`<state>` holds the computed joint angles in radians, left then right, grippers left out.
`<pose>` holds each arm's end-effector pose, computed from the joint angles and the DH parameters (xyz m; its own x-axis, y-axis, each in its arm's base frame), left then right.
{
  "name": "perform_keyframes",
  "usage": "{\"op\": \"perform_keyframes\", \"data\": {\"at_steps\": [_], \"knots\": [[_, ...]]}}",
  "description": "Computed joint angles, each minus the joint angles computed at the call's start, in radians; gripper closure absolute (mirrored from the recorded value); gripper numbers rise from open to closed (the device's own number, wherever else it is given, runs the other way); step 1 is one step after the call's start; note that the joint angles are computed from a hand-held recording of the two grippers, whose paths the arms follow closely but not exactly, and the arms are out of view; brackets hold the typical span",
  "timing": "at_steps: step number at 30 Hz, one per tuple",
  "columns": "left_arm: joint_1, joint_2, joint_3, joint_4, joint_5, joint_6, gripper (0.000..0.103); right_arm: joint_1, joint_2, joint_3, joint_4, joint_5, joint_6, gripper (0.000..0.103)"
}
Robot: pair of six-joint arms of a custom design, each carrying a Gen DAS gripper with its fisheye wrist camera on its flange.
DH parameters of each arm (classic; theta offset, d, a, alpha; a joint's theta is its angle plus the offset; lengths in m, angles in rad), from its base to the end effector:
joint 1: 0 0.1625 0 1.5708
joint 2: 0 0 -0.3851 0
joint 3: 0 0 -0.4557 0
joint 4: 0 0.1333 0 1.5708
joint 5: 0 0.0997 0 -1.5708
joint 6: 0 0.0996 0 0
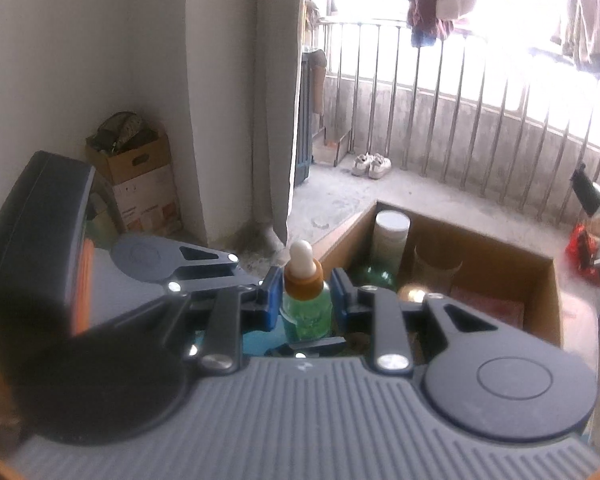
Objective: Organize rigid objects
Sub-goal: 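Lower the green dropper bottle into the box beside the gold-lidded jar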
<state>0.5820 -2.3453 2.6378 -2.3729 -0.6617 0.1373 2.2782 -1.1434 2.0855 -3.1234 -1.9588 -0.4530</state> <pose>-0.1207 -0.3331 0.3016 -0.5533 0.3646 -0.7490 0.8126 0.4340 -0.3890 0.4380 -0.3651 0.1260 -0.5263 -0.6652 0.5296 -0.8484 0.3688 -0.3798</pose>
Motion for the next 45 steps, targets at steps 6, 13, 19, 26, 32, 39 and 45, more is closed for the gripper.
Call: {"op": "perform_keyframes", "data": {"at_steps": [6, 13, 19, 26, 32, 39, 45], "knots": [[0.115, 0.240, -0.113, -0.268, -0.072, 0.172, 0.069, -0.020, 0.032, -0.093, 0.033, 0.025, -0.046, 0.079], [0.259, 0.465, -0.273, -0.370, -0.194, 0.265, 0.069, -0.068, 0.063, -0.201, 0.125, 0.058, -0.064, 0.079], [0.354, 0.596, -0.384, -0.356, -0.262, 0.279, 0.069, -0.124, 0.099, -0.279, 0.202, 0.096, -0.059, 0.079], [0.450, 0.690, -0.476, -0.275, -0.329, 0.248, 0.070, -0.200, 0.145, -0.352, 0.319, 0.154, -0.037, 0.079], [0.498, 0.746, -0.532, -0.195, -0.367, 0.202, 0.070, -0.254, 0.185, -0.400, 0.392, 0.194, -0.018, 0.080], [0.527, 0.790, -0.582, -0.112, -0.373, 0.168, 0.070, -0.292, 0.209, -0.435, 0.478, 0.229, -0.002, 0.080], [0.536, 0.806, -0.604, -0.061, -0.356, 0.154, 0.070, -0.306, 0.233, -0.455, 0.509, 0.240, 0.002, 0.082]]}}
